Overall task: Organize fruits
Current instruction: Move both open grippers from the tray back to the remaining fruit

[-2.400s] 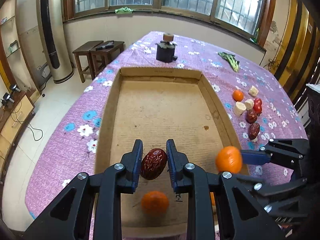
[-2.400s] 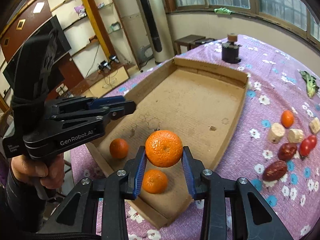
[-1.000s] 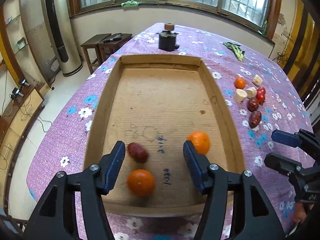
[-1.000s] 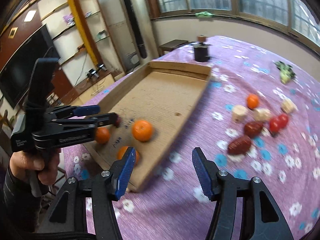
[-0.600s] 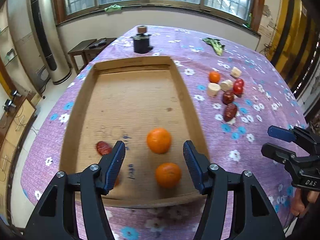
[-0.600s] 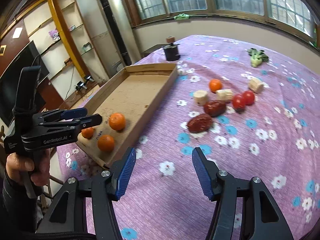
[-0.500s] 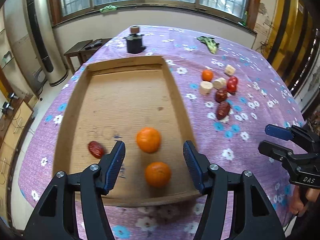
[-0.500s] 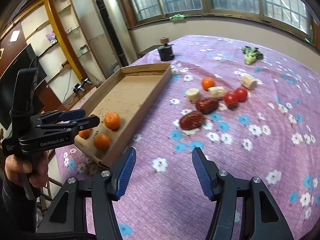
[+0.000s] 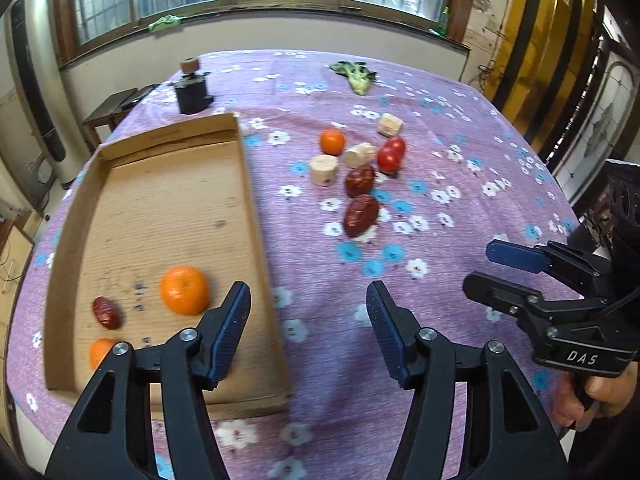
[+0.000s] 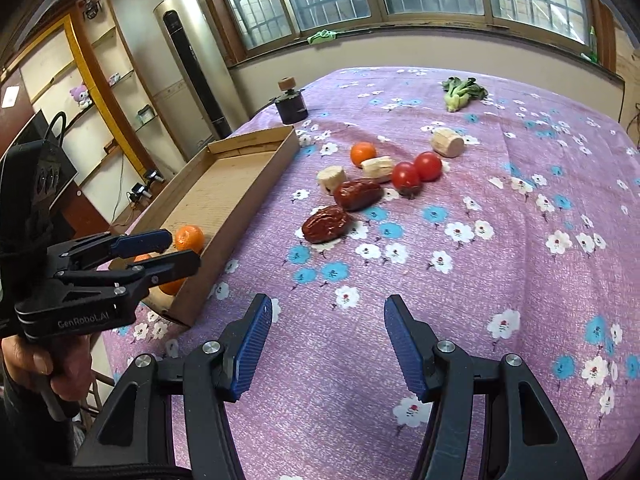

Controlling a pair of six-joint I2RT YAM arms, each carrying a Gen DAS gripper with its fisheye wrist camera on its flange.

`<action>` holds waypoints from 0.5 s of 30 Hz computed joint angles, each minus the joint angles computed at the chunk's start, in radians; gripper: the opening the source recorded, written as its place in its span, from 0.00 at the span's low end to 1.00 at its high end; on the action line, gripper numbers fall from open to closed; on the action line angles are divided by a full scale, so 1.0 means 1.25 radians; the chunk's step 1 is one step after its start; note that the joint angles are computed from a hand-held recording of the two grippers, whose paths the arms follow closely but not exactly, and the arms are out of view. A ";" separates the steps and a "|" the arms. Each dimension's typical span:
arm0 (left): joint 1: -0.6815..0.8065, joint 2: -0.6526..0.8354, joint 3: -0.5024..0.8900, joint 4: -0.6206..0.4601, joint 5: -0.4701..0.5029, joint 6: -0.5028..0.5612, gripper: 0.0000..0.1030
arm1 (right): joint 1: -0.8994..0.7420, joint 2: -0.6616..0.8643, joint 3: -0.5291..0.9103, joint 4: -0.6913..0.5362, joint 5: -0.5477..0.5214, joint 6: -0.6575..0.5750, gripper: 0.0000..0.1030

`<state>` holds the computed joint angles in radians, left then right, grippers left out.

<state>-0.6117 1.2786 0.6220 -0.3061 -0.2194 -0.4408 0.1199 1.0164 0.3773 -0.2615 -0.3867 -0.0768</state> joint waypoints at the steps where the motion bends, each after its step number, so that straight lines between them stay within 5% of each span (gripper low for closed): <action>1: -0.002 0.012 0.005 0.005 0.005 0.000 0.57 | -0.006 0.003 0.000 0.001 -0.001 -0.004 0.59; 10: -0.010 0.093 0.046 0.042 0.041 0.004 0.57 | -0.052 0.067 0.026 0.027 -0.008 -0.026 0.57; 15: -0.003 0.162 0.086 0.070 0.060 0.022 0.57 | -0.061 0.183 0.081 0.081 -0.001 -0.031 0.45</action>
